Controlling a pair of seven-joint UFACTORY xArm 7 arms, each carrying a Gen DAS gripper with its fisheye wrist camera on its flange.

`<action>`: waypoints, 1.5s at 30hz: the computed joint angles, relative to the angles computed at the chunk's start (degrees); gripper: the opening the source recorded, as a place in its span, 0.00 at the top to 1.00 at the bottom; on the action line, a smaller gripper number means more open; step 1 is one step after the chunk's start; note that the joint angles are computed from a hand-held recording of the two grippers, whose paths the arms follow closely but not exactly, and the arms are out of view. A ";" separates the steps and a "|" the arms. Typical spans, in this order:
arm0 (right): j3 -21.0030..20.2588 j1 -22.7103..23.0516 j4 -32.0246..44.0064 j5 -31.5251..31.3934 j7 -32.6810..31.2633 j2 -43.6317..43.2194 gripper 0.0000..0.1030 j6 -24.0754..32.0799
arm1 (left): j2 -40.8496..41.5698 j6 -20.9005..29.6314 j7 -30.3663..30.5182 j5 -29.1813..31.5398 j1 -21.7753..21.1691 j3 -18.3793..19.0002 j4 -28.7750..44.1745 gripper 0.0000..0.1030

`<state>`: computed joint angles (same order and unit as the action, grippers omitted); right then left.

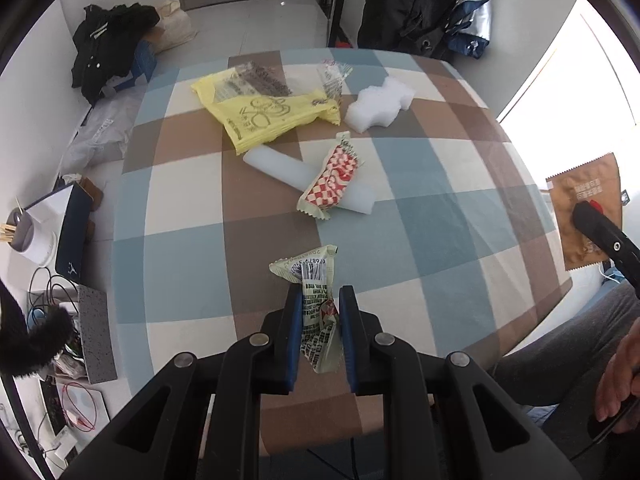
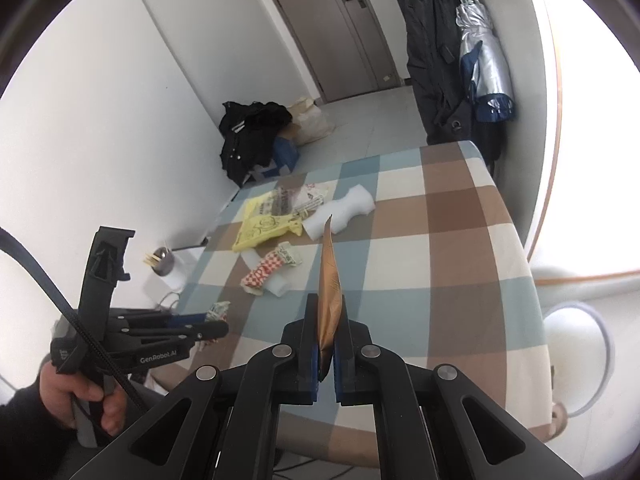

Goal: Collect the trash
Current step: 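Lift the brown bag with the right gripper while the left gripper grasps a white-green wrapper, then carry the brown bag and wrapper with both grippers toward the bin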

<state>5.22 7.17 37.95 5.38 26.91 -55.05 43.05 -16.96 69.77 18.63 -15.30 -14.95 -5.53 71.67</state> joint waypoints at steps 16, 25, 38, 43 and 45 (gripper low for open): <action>-1.70 -0.60 8.84 -1.07 -3.50 -4.10 0.96 4.68 | -1.61 -0.34 -0.52 -8.58 -3.26 0.13 8.20 0.87; -5.33 -5.42 15.39 -4.01 -8.54 -6.41 0.96 9.31 | 2.49 -1.05 -1.07 -12.37 -7.30 -2.89 17.16 0.87; -13.96 -16.46 15.85 -9.18 -14.99 -11.38 0.96 17.09 | 14.02 -1.61 -4.73 -14.82 -15.38 -9.90 27.31 0.87; -17.85 -20.67 13.35 -10.96 -16.90 -12.19 0.96 18.33 | 21.38 -0.31 -6.96 -13.08 -18.83 -12.34 33.01 0.87; -19.71 -22.29 11.68 -11.31 -17.51 -12.22 0.96 18.47 | 24.28 0.61 -8.14 -12.44 -20.05 -12.89 34.97 0.87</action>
<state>-14.49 -15.12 49.64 -5.93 9.40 -67.27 61.52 7.32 70.38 10.49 -27.74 -35.00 -18.42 106.63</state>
